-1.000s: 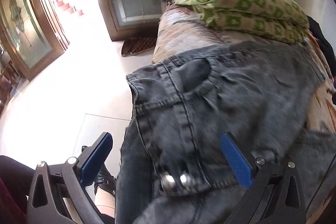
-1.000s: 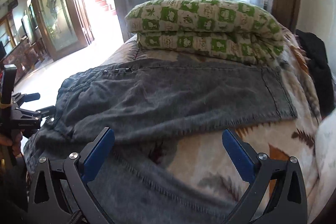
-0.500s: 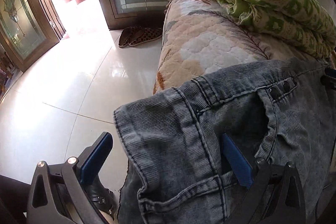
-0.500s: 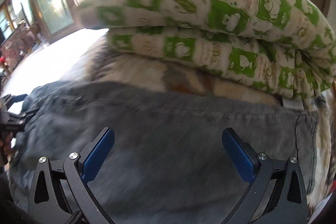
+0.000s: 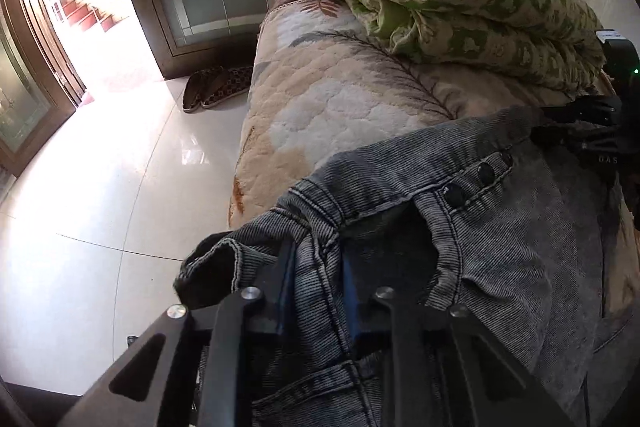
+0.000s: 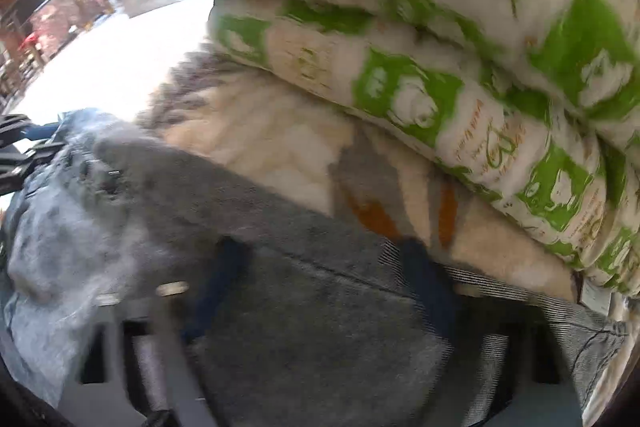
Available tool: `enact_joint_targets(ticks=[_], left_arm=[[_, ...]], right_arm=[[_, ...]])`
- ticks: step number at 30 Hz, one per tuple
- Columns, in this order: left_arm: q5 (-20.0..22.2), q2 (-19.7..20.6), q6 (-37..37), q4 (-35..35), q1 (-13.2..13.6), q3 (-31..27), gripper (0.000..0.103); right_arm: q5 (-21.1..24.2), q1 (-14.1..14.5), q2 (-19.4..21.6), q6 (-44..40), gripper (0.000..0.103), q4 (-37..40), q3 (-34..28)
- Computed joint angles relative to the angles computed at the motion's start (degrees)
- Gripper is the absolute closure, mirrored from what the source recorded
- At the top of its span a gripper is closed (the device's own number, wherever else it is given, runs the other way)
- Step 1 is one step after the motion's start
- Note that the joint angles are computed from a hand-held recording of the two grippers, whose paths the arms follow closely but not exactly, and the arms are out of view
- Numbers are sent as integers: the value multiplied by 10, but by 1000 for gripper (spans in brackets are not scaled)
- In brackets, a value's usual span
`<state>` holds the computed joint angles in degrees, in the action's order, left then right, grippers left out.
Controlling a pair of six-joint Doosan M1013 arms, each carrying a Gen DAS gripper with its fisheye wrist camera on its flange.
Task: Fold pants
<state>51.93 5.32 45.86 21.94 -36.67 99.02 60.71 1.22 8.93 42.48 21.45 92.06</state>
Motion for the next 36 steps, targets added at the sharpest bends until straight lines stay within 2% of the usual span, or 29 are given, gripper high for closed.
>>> enact_joint_targets(ticks=[2, 5, 8, 12, 18, 23, 25, 26, 28, 30, 32, 36], left_arm=[[8, -7, -19, 13, -9, 1, 85], [2, -20, -36, 19, -13, 8, 86], [-1, -33, -41, 23, -17, 11, 86], [-7, -52, -62, 37, -30, 17, 86], [-18, -74, -84, 61, -54, 25, 86], [-26, -89, -101, 70, -78, 41, 86], [-30, -93, -106, 78, -90, 49, 86], [-31, -93, -110, 85, -96, 52, 86], [-31, -94, -116, 96, -105, 55, 86], [-38, -94, -116, 94, -108, 56, 86], [-40, -94, -113, 94, -108, 56, 86], [-44, -95, -107, 88, -103, 56, 86]], right_arm=[[-12, 1, -10, 5, 89, -7, 8], [-42, 4, -33, 9, 94, -21, 30], [-41, -7, -57, -3, 95, 3, 50], [-7, -29, -76, -20, 95, 38, 50], [26, -34, -92, -39, 95, 20, 45], [61, -54, -102, -52, 94, 17, 46], [45, -46, -102, -60, 94, -1, 55], [37, -40, -103, -62, 90, -12, 58], [21, -34, -104, -65, 70, -21, 63], [-22, -26, -107, -69, 22, -23, 71], [-60, -18, -111, -81, 19, -22, 76], [-58, 0, -95, -77, 19, -41, 60]])
